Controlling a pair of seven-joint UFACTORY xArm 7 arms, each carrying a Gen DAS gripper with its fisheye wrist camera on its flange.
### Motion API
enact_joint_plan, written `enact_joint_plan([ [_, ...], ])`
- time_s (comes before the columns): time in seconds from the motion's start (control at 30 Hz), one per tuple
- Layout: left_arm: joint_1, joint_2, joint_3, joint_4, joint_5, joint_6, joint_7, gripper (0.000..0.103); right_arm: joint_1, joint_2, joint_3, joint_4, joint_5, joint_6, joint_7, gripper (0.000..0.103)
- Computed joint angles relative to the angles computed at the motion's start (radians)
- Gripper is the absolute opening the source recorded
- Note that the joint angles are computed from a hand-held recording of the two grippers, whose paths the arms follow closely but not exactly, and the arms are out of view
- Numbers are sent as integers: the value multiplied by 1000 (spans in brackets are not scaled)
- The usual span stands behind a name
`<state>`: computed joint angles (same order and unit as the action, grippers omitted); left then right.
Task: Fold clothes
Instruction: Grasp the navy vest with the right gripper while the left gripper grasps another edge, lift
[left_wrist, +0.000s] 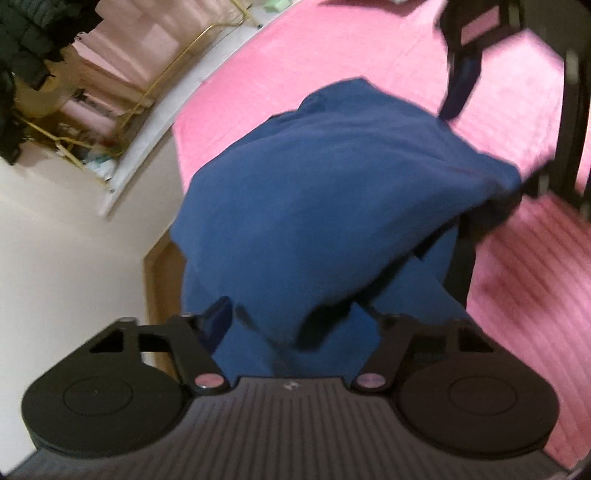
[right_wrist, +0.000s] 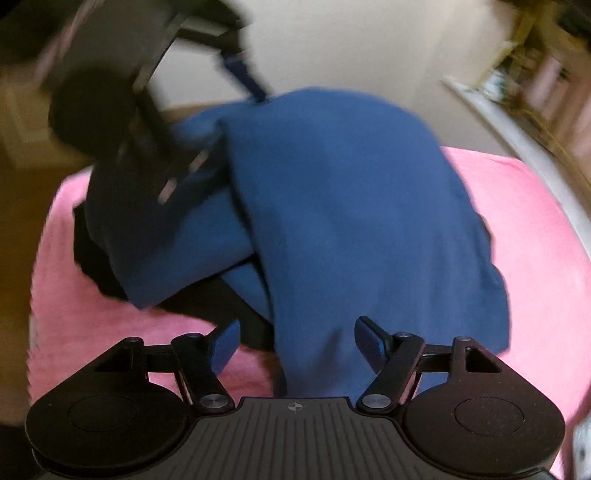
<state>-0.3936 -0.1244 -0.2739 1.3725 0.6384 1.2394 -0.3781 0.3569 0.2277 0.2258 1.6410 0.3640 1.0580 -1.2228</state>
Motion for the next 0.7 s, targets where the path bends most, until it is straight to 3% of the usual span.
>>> enact_joint_plan([
  [0.13,29,-46,31,-20,-65,-77,-1,25,29,39,6,-8,-29,-106,25,70],
  [0.17,36,-45,30,-8,-75,-83,2,16,36,55,4,11,-45,-115,48,64],
  [0.2,41,-44,30,3,-85,-91,8,14,42,71,3,30,-62,-124,71,47],
  [0.27,51,-43,32,23,-105,-112,25,9,45,105,3,85,-86,-108,98,34],
  [0.3,56,-40,35,38,-113,-123,43,9,43,122,4,120,-94,-86,103,13],
  [0.33,61,-36,39,55,-122,-134,64,8,42,139,5,157,-100,-63,108,8],
  [0.53,72,58,41,265,-89,-151,136,4,-8,182,-9,338,-56,-68,194,3],
  [0.7,-26,237,33,598,14,-77,175,2,-99,209,-14,528,15,-15,235,2],
])
